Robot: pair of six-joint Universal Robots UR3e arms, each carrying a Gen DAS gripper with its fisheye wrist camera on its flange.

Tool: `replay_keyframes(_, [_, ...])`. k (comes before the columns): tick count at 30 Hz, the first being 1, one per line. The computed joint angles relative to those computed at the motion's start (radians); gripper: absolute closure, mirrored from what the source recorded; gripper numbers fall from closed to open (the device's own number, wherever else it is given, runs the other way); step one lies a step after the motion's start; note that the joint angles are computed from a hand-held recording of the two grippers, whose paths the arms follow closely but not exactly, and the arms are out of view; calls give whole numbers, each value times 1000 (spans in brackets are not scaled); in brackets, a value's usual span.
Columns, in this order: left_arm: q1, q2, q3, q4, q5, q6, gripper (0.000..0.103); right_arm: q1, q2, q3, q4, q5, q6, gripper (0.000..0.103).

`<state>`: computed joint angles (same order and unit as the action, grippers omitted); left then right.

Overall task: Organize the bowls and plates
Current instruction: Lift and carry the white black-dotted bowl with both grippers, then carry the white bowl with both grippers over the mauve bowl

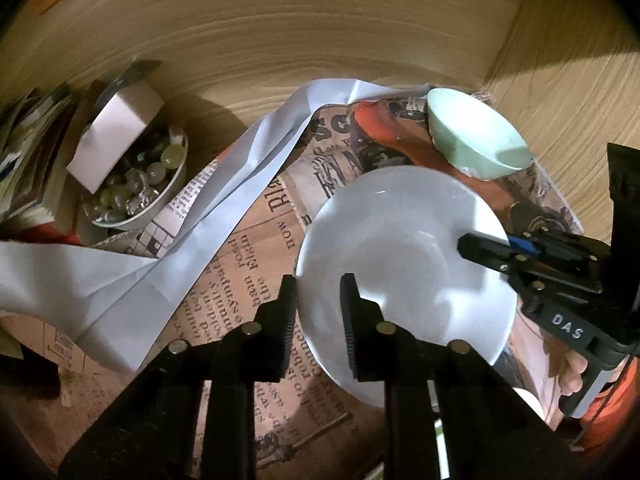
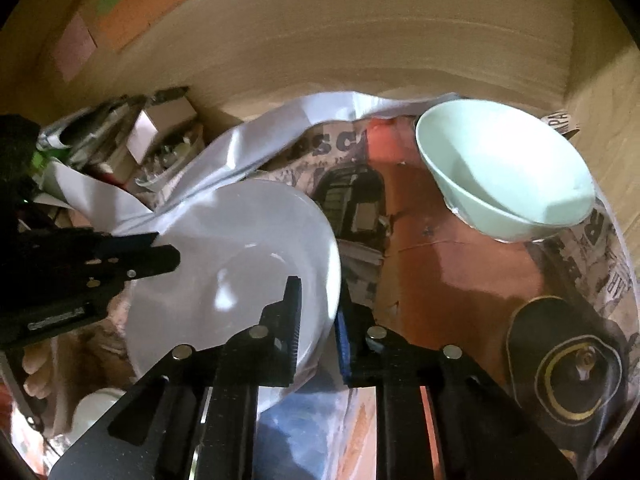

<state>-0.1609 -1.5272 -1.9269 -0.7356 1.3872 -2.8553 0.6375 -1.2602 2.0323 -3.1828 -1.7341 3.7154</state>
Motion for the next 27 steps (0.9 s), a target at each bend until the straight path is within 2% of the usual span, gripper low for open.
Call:
replay_keyframes(3, [36, 83, -54, 9, -41, 12, 84, 38, -35, 0, 10, -35, -14, 90])
replay_keyframes(4, [66, 132, -78, -10, -98, 42, 99, 61, -41, -11, 20, -59, -14, 90])
replay_keyframes(5, [95, 175, -83, -66, -165, 75, 101, 76, -43, -19, 13, -67, -17, 92])
replay_keyframes(6, [100, 222, -85, -112, -192, 92, 101, 95, -48, -34, 20, -76, -18, 90])
replay_keyframes(9, [52, 296, -123, -79, -162, 113, 101, 207, 20, -211, 176, -264, -45, 90])
replay_keyframes(12, [26, 314, -149, -23, -101, 91, 101, 224, 52, -265, 230, -316, -41, 90])
replay_keyframes(15, [82, 308, -153, -18, -97, 73, 96, 169, 23, -191, 186, -255, -4, 90])
replay_keyframes(17, [107, 264, -144, -11, -80, 69, 81, 130, 2, -134, 157, -210, 22, 90])
replay_keyframes(19, [133, 206, -113, -39, -80, 64, 71, 92, -14, -81, 128, -157, 46, 90])
replay_keyframes(22, [158, 129, -60, -98, -108, 44, 69, 46, -17, -37, 88, -90, 47, 90])
replay_keyframes(27, [131, 50, -1, -129, -107, 11, 63, 38, -6, -23, 68, -74, 29, 86])
